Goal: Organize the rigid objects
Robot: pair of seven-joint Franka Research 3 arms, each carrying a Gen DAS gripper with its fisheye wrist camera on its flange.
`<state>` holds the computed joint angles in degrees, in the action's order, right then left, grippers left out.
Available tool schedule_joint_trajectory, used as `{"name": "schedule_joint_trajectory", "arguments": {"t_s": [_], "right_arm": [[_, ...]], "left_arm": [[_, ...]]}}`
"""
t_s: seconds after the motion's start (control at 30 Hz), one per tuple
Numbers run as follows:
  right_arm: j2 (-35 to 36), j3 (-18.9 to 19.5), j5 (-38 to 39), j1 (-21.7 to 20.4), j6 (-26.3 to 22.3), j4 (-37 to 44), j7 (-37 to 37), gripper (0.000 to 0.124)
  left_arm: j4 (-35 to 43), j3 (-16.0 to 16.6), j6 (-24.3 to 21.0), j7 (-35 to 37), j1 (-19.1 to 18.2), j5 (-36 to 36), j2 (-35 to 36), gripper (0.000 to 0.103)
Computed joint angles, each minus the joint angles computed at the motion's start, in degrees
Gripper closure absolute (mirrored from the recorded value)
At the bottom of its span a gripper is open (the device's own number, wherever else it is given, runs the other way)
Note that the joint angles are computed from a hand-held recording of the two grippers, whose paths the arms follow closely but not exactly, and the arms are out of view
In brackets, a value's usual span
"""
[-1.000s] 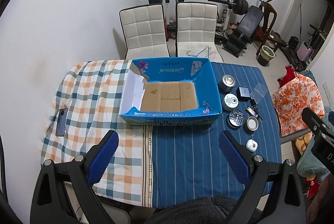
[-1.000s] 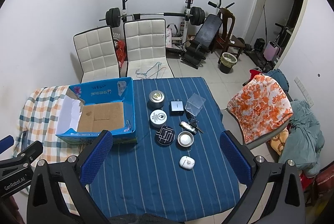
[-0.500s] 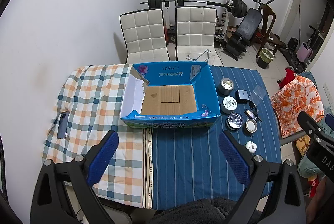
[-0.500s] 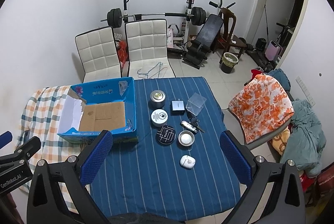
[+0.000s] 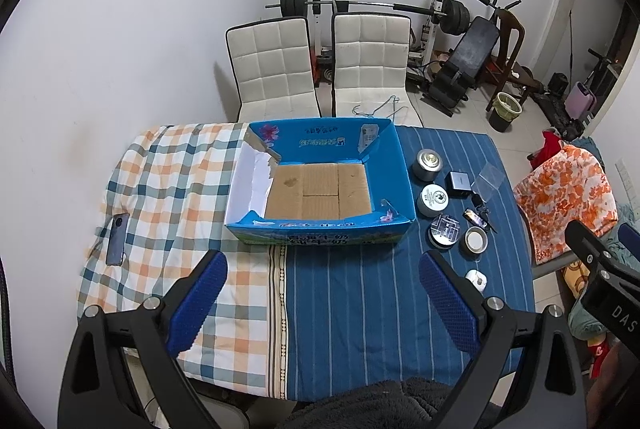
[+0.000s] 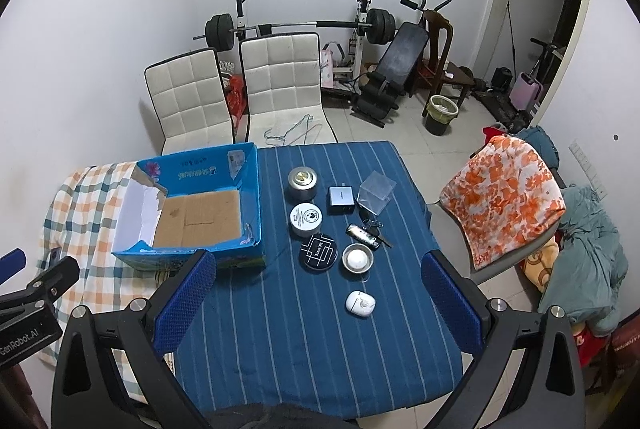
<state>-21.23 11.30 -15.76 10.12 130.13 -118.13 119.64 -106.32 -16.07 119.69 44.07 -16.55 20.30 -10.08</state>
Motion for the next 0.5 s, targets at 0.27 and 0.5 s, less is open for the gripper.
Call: {"name": "schedule_joint_trajectory", "arguments": {"t_s": [0.27,0.5], "right_arm": [[-0.18,-0.01,-0.68,-0.27,0.42,-0.14,0.14,0.021],[-0.22,-0.15,-0.64,-0.52,0.65,-0.11,-0.24,0.021]], "left_arm": [[1.58,-0.25,0.1,-0.88,-0.26,0.92,1.03,0.005],[1.17,-0.24,0.88,-1.4,-0.32,1.17,0.97,0.005]]}}
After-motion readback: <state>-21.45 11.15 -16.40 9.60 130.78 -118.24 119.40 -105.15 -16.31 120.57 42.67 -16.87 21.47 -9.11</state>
